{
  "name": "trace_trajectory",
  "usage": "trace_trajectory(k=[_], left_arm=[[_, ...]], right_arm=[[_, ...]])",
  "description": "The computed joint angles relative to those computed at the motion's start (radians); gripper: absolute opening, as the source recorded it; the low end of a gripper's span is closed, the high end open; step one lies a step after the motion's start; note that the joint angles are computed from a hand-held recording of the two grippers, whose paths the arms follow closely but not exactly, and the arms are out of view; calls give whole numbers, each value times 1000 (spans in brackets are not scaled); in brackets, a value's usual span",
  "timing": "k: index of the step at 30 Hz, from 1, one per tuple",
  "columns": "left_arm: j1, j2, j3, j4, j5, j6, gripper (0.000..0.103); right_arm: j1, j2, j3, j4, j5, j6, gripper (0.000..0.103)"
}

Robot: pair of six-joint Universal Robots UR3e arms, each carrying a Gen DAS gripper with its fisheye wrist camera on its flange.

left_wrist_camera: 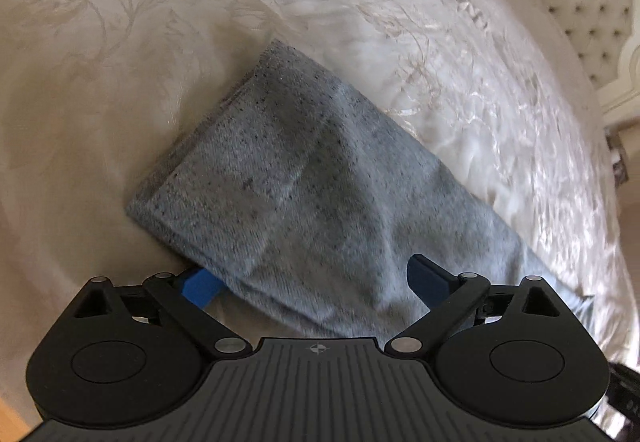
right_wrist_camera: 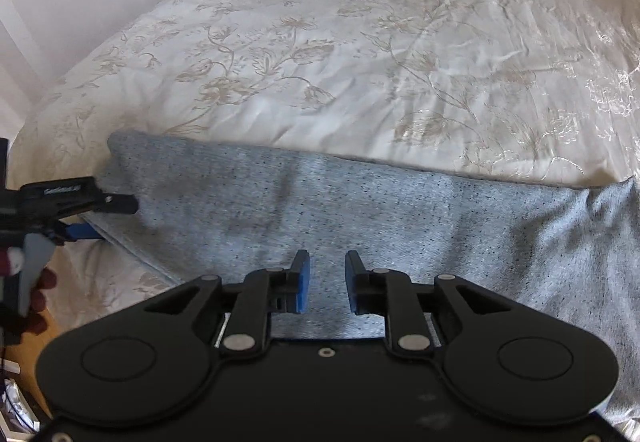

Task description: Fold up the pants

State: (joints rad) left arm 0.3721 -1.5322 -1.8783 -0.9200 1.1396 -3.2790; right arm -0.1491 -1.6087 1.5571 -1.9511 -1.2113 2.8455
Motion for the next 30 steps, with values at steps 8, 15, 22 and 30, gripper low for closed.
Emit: trace_trajectory(k=[8,15,22,30], left_arm=[[46,85,-72,47,11,-40,10],[98,296,-138,76,-37,88,9],[160,239,-218,7,-29,66,14],[282,335,-264,-72,-112,138,22]], right_arm=[[31,-28,14,10,-26,19,22],[63,-21,12,15,-28,31,22],[108,24,-24,22,-38,58,22],[214,243,-265,37,19,21,23]])
